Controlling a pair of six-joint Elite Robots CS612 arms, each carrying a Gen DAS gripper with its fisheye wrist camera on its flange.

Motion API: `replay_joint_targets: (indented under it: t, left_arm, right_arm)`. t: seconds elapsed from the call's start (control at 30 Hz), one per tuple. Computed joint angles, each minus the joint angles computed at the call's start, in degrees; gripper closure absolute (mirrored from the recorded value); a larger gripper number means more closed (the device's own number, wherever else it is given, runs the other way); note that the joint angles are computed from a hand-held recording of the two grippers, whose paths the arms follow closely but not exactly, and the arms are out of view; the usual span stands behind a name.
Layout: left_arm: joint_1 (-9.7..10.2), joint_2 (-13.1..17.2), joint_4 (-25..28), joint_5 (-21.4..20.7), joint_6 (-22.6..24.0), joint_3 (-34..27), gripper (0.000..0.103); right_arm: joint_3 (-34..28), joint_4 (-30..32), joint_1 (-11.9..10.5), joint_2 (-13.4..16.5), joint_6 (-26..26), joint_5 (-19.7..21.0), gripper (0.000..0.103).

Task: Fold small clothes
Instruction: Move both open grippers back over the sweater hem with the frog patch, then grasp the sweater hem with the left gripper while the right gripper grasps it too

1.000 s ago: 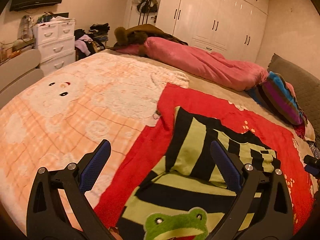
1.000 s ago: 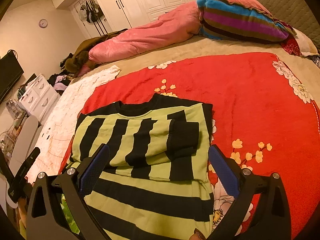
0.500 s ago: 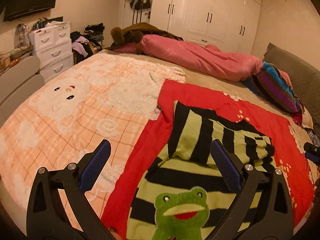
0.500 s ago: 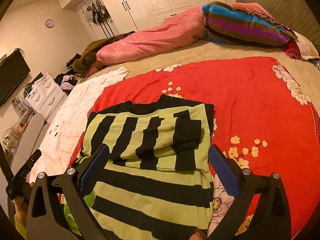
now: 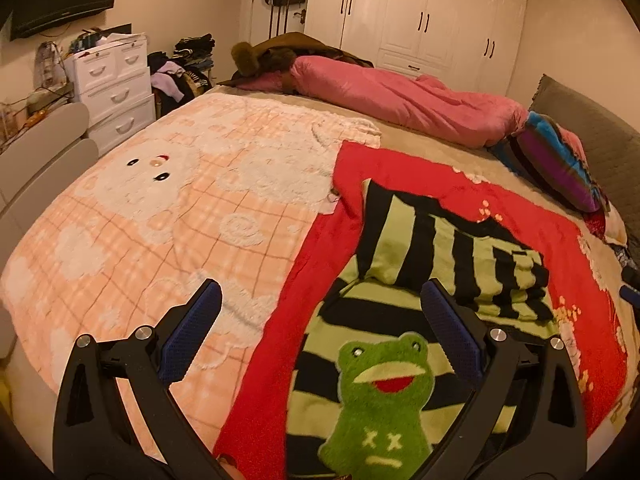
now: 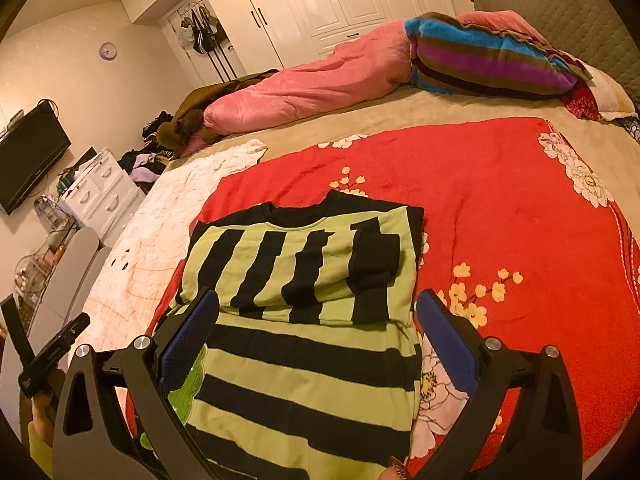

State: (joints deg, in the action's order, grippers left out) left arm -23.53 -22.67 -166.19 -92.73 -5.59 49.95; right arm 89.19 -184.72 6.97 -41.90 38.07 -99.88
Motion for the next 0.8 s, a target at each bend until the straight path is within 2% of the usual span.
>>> replay_joint_targets:
  t: [0.6, 0.8]
  left_arm:
    - [0.62, -2.9, -1.4, 0.5, 1.2, 5.7, 0.009]
    - [0.83, -3.4, 0.7, 0.1, 1.9, 6.6, 0.009]
  right_arm:
    - [4.3, 2.0, 1.0, -2.0, -1.6, 1.5, 0.004]
    - [5.0, 3.6, 1.4, -2.1, -2.0, 2.5, 0.004]
